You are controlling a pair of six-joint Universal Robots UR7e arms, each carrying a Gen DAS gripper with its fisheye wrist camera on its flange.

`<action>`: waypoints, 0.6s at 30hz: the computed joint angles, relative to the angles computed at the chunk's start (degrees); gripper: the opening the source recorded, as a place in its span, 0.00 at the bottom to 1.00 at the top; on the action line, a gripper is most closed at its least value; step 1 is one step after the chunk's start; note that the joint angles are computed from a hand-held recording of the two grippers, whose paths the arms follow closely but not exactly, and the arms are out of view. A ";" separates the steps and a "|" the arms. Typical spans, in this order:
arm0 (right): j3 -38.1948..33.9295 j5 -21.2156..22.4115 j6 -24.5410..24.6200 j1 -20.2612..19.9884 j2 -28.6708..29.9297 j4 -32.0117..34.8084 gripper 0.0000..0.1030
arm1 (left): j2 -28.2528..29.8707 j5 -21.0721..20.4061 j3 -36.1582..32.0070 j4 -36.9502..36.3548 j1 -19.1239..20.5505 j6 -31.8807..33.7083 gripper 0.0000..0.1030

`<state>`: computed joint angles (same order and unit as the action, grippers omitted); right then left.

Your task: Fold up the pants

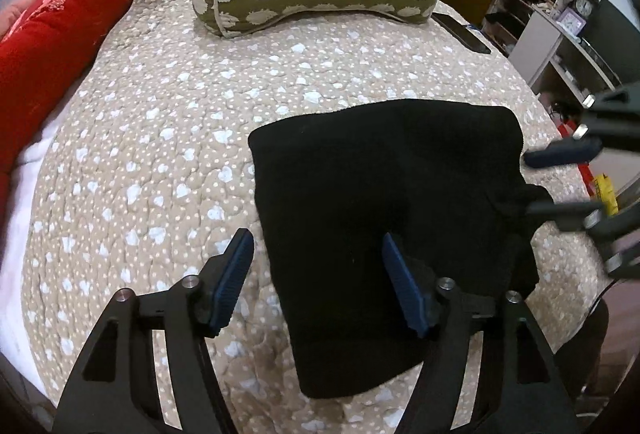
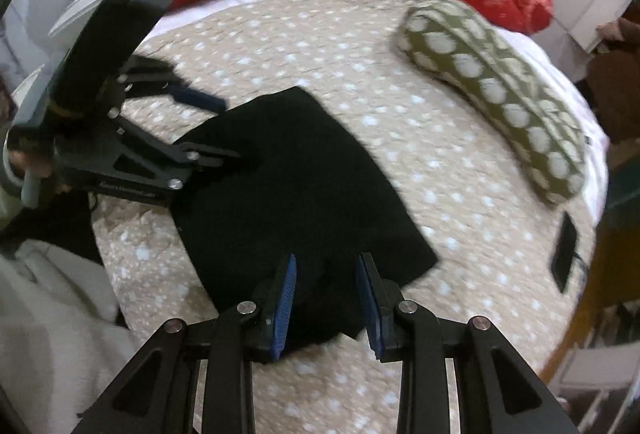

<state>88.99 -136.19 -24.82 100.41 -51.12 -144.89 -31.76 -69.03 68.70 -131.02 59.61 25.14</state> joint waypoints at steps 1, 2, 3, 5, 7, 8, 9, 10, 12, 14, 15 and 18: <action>-0.08 -0.36 0.30 -0.48 0.62 0.60 0.29 | 0.32 -0.28 -0.48 0.61 0.09 -0.19 0.65; 0.06 -0.28 1.35 -1.18 0.86 1.71 0.29 | 0.57 -0.73 -0.86 1.26 0.24 -0.46 0.65; 0.25 0.45 3.15 -1.91 0.71 3.49 0.29 | 0.66 -1.15 -1.00 1.74 0.35 -0.58 0.68; 2.37 2.11 4.01 -3.11 0.05 1.32 0.29 | 0.79 -1.73 -0.65 1.81 0.56 -0.76 0.71; 4.16 3.43 3.73 -3.34 -0.85 -1.88 0.29 | 0.66 -1.60 0.16 0.98 0.44 -0.53 0.74; 4.16 3.55 4.23 -3.26 -1.11 -1.20 0.29 | 0.55 -1.30 0.48 0.53 0.33 -0.58 0.74; 3.96 3.52 4.48 -3.14 -1.29 -0.49 0.29 | 0.46 -1.00 0.66 0.29 0.22 -0.64 0.74; 3.61 3.54 5.04 -2.97 -1.49 0.35 0.29 | 0.30 -0.65 0.85 0.01 0.05 -0.46 0.74; 3.06 3.82 5.88 -2.62 -1.88 0.27 0.29 | -0.26 0.15 1.78 -1.34 -0.33 0.36 0.74; 2.99 4.36 5.32 -2.31 -2.02 -2.04 0.29 | -0.44 0.75 2.01 -2.02 -0.44 0.83 0.74; 2.89 4.49 4.96 -2.23 -2.02 -3.54 0.29 | -0.48 1.02 2.11 -2.52 -0.54 0.97 0.74; 2.30 4.50 5.41 -2.53 -1.35 -8.78 0.29 | 0.41 1.26 0.39 -2.65 -0.45 -0.14 0.74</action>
<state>91.30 -131.69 -19.41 97.88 -52.47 -153.68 -31.35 -67.77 69.09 -133.67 59.15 25.00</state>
